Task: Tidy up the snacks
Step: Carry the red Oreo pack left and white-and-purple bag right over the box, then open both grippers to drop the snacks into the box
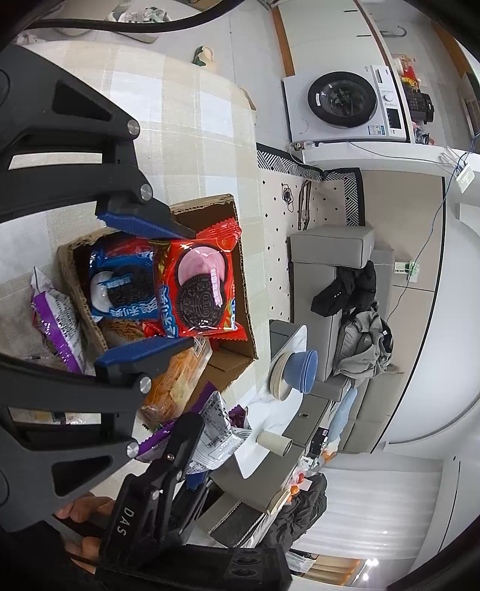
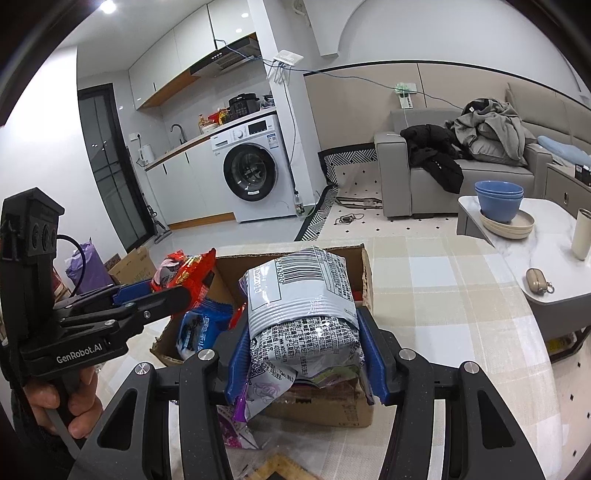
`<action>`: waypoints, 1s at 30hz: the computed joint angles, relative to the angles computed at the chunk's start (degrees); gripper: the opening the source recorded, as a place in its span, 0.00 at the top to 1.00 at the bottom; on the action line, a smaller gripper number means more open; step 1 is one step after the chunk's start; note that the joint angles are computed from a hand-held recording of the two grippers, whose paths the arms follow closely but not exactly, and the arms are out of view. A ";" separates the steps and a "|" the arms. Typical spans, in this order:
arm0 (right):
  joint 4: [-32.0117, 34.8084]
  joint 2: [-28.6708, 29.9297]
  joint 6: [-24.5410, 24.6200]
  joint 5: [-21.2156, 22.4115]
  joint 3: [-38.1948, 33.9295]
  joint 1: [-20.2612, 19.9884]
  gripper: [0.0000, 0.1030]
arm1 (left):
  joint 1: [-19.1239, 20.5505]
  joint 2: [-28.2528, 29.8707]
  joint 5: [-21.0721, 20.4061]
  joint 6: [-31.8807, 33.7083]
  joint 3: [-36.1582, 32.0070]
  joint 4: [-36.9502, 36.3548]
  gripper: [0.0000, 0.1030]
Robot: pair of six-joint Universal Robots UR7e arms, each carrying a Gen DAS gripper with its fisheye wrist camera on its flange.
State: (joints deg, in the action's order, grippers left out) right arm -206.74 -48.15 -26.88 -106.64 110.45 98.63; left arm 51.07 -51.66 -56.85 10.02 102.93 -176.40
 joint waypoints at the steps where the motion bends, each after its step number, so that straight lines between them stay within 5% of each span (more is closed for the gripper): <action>1: 0.70 0.25 -0.13 -0.14 -0.64 0.07 0.48 | 0.26 0.73 -0.03 0.12 -1.13 0.44 0.55; 30: 6.16 8.27 -10.33 -8.38 -12.49 0.38 0.42 | 3.98 15.35 3.34 4.10 -17.13 5.36 0.55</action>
